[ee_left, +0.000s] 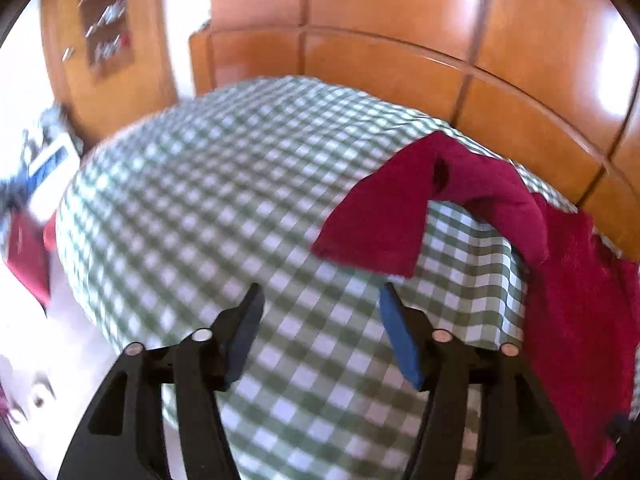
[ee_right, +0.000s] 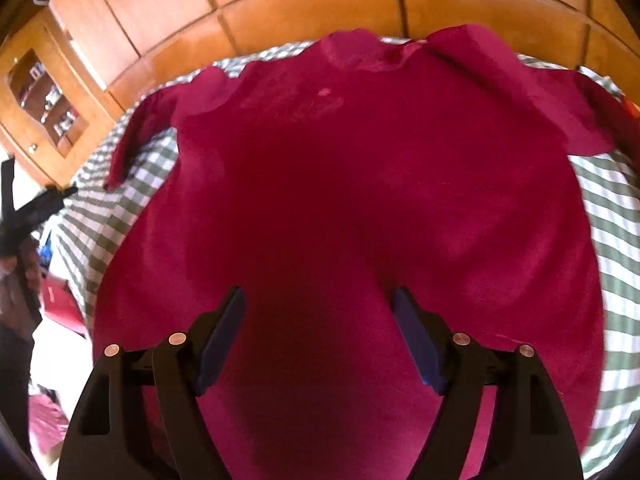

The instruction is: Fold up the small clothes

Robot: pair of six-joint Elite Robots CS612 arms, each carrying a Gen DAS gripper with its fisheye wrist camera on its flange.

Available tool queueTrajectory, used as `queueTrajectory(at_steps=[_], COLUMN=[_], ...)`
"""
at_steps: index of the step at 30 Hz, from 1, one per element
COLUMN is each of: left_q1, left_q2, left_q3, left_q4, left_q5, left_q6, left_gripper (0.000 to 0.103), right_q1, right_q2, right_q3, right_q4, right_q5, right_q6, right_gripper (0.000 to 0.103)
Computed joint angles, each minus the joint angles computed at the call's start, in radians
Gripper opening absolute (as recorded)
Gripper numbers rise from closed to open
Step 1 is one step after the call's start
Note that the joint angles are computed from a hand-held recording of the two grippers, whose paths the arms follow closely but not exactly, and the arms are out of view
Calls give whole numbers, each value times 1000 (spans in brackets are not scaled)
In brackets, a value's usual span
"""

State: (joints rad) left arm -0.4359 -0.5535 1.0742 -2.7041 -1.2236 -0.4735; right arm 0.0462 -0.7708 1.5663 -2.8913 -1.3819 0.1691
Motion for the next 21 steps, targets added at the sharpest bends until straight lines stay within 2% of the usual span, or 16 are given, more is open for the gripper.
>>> queueTrajectory(at_steps=[3, 7, 8, 9, 11, 12, 14, 16, 19, 21], left_q1=[-21, -34, -34, -31, -13, -5, 11, 36, 84, 112], left_q2=[53, 148, 174, 201, 221, 213, 177, 128, 62, 30], left_q3=[-84, -246, -293, -344, -400, -395, -343, -279, -200, -170], left_q4=[21, 133, 175, 229, 316, 314, 249, 188, 97, 47], left_q5=[57, 125, 148, 160, 93, 62, 11, -79, -254, -325], left_q6=[129, 206, 208, 208, 179, 155, 135, 91, 5, -46], left_gripper=[67, 68, 64, 42, 5, 5, 4, 4, 4, 4], right_q1=[10, 15, 16, 19, 20, 21, 22, 25, 28, 27], right_q2=[17, 27, 29, 32, 33, 36, 40, 44, 48, 50], right_q3=[-18, -3, -2, -1, 6, 3, 0, -4, -7, -8], right_q4=[1, -56, -67, -79, -101, -105, -112, -115, -119, -126], right_q5=[-36, -44, -49, -57, -65, -67, -68, -74, -86, -83], right_q6=[-9, -27, -35, -41, -53, -54, -55, -60, -70, -67], right_gripper=[82, 89, 90, 91, 93, 94, 97, 99, 99, 99])
